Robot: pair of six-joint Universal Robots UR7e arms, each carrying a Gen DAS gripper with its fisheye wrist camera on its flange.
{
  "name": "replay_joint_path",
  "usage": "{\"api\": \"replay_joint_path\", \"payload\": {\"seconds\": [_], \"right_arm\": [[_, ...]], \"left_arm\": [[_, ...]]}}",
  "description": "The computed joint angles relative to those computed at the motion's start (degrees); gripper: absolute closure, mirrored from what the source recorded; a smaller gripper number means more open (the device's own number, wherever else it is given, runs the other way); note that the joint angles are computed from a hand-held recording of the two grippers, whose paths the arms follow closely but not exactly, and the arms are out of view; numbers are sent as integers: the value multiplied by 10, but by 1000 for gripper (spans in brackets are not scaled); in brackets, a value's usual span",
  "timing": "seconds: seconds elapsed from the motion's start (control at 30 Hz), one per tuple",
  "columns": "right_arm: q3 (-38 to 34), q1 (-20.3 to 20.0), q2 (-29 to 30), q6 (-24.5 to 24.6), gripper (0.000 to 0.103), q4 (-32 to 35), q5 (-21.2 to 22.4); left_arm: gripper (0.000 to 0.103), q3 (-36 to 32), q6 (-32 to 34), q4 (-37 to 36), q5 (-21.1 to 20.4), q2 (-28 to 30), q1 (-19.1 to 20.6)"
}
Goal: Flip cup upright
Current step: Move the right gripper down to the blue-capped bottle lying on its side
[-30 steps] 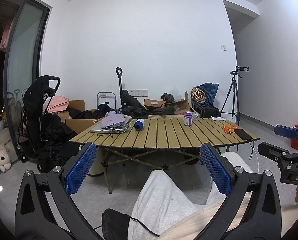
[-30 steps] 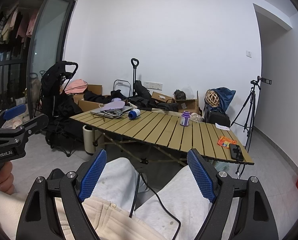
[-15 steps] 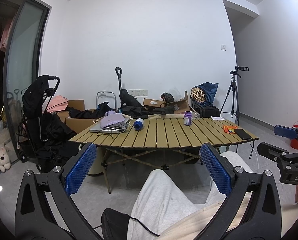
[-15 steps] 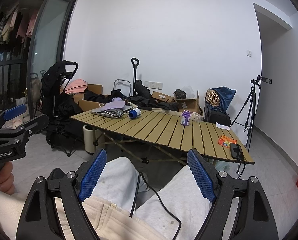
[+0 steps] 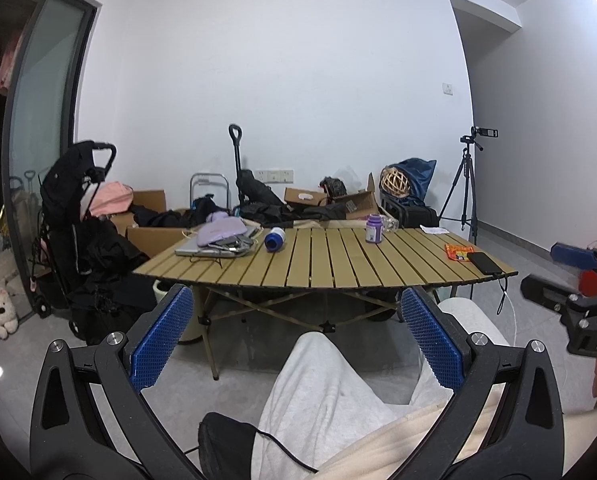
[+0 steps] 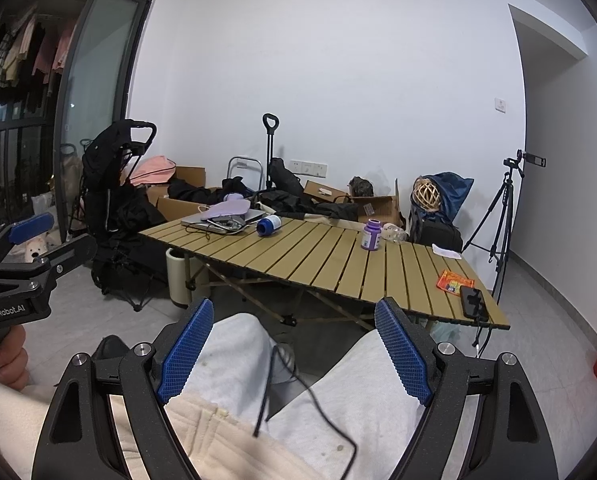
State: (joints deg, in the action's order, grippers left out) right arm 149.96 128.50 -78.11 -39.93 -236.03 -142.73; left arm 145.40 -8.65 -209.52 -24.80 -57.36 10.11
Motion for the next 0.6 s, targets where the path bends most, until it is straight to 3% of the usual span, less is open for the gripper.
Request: {"api": "replay_joint_path", "payload": {"seconds": [0.1, 0.2, 0.3, 0.4, 0.53, 0.6], "right_arm": [[-2, -41, -6, -26, 16, 0, 41], [-18, -117, -40, -20, 16, 68, 125], [-60, -180, -43, -44, 16, 114, 193], [-120, -225, -29, -35, 16, 188, 226], [-212, -267, 1, -9, 16, 284, 250], [-264, -286, 18, 3, 16, 341, 261]], "left_arm": [[0, -41, 59, -22, -13, 31, 37], [0, -102, 128, -32, -69, 50, 103], [0, -172, 208, -71, -102, 87, 156], [0, -249, 270, -83, -116, 124, 199], [0, -350, 299, -36, -149, 163, 255], [0, -402, 268, 47, -169, 174, 286]]}}
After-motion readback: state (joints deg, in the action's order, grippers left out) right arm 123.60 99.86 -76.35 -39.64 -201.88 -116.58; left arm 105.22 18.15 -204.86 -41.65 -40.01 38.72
